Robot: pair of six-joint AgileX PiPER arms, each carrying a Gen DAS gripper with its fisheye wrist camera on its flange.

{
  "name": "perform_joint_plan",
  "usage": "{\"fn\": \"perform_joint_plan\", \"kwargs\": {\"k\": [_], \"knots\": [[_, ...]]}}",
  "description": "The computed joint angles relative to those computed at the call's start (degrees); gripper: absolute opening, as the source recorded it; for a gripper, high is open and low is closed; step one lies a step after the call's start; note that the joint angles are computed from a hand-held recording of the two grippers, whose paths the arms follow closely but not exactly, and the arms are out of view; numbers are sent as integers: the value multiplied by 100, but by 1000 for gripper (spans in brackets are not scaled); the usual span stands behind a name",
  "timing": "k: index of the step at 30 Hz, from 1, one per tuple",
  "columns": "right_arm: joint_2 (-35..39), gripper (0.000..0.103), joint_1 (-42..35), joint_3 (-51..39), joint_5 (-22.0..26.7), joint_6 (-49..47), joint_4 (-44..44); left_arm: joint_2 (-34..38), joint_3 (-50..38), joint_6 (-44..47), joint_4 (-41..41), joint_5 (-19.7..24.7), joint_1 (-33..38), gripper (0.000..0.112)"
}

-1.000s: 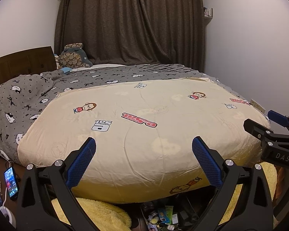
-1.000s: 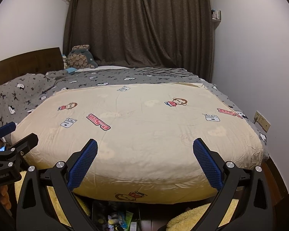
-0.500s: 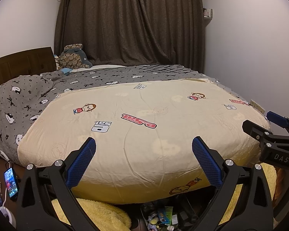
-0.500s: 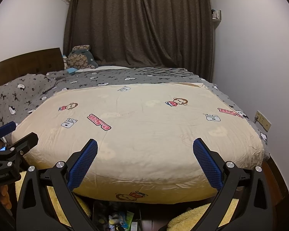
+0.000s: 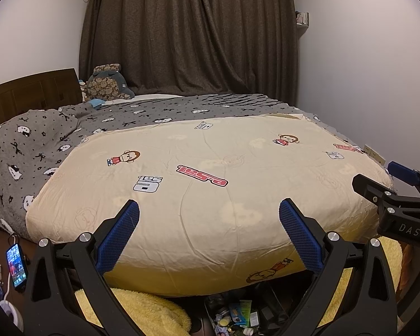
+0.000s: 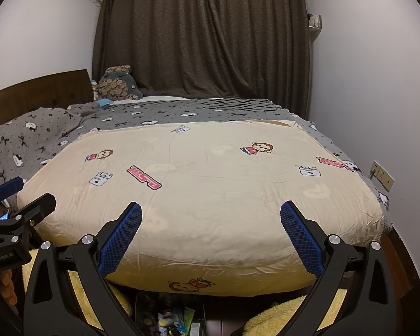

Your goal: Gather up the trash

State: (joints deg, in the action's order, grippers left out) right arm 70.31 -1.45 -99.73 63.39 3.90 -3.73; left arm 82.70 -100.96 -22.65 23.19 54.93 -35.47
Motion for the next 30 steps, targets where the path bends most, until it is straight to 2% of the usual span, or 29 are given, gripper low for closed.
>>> {"fn": "perform_joint_plan", "kwargs": {"k": [30], "knots": [[47, 99, 119, -98, 93, 91, -105, 48, -43, -15, -17, -3, -5, 95]]}}
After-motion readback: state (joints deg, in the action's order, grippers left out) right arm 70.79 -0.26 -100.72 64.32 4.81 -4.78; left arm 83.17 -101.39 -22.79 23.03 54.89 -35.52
